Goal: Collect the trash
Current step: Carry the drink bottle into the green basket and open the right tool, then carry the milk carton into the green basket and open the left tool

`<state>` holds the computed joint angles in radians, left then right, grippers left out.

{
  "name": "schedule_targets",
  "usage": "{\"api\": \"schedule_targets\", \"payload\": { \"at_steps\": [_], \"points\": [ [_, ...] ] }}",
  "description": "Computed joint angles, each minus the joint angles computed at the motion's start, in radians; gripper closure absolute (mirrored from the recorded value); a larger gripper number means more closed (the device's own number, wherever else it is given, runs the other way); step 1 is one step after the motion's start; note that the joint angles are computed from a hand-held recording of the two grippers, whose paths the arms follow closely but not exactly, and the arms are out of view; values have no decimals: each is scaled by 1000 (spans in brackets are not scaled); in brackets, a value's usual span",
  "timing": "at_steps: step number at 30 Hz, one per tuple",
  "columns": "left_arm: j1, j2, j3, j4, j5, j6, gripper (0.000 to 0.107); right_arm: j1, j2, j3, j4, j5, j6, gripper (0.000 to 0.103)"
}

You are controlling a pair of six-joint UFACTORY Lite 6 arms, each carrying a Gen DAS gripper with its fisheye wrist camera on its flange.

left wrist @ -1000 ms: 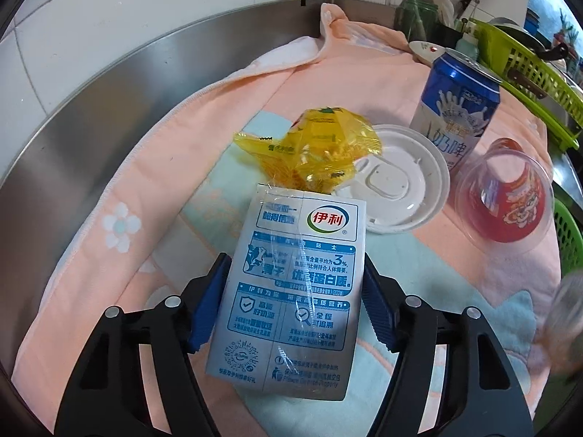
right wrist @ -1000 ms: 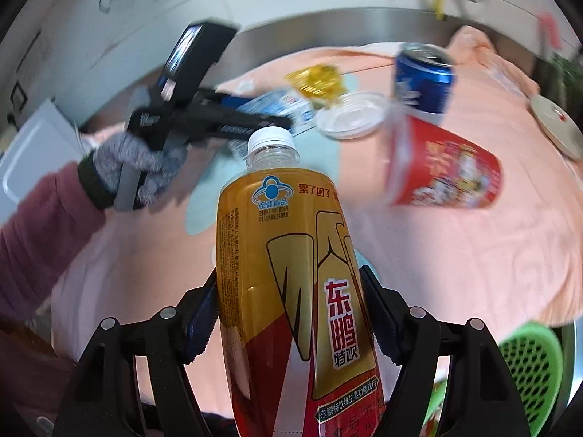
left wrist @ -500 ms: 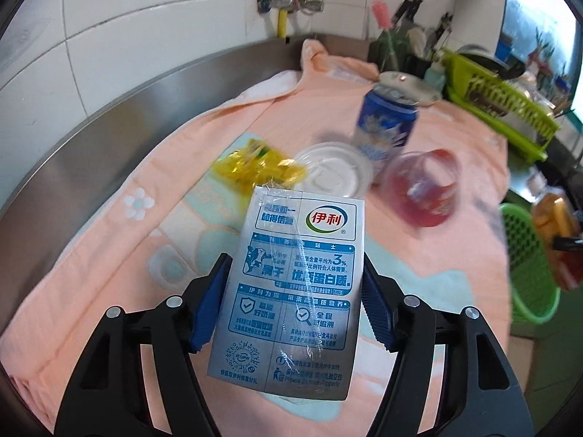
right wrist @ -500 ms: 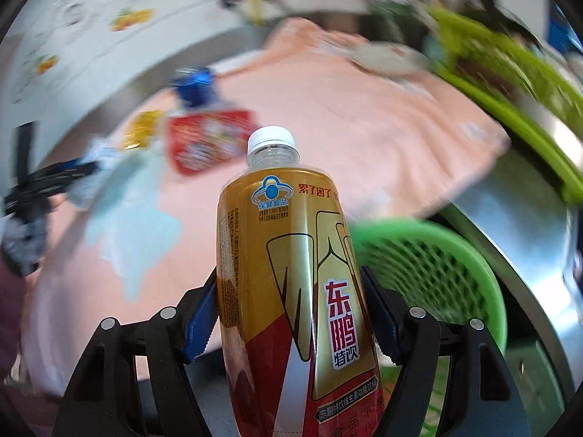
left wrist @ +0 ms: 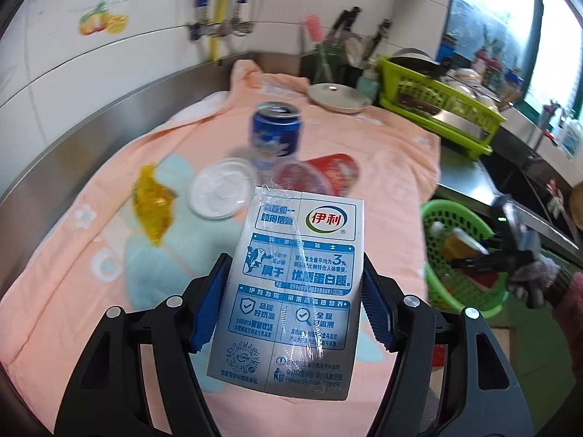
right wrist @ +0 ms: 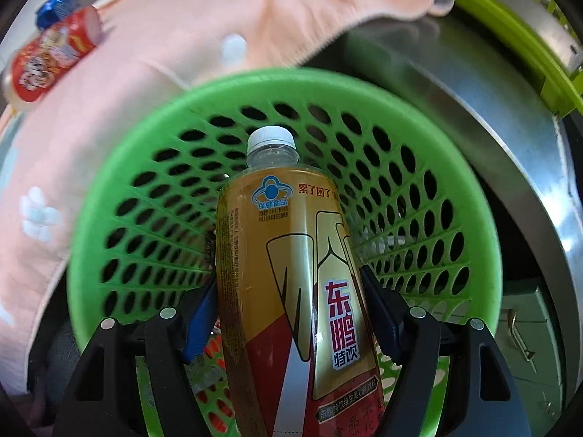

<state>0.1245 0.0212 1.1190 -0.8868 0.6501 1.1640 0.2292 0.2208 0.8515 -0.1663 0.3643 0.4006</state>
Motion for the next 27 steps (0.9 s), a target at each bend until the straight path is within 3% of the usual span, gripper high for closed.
{"api": "schedule_targets", "payload": {
  "at_steps": [5,13,21,27],
  "points": [
    [-91,-44,-37,7,-17,-36,41,-18,147,104,21,5,-26,33],
    [-257,-47,-54,3,-57,-99,41,-48,163,60,-44,-67,18,32],
    [-426,-1,-27,11,-106,-172,41,-50,-76,-162,-175,-130,151,29],
    [-562,67,19,50,-155,-258,41,-33,-436,-335,-124,-74,132,29]
  ]
}}
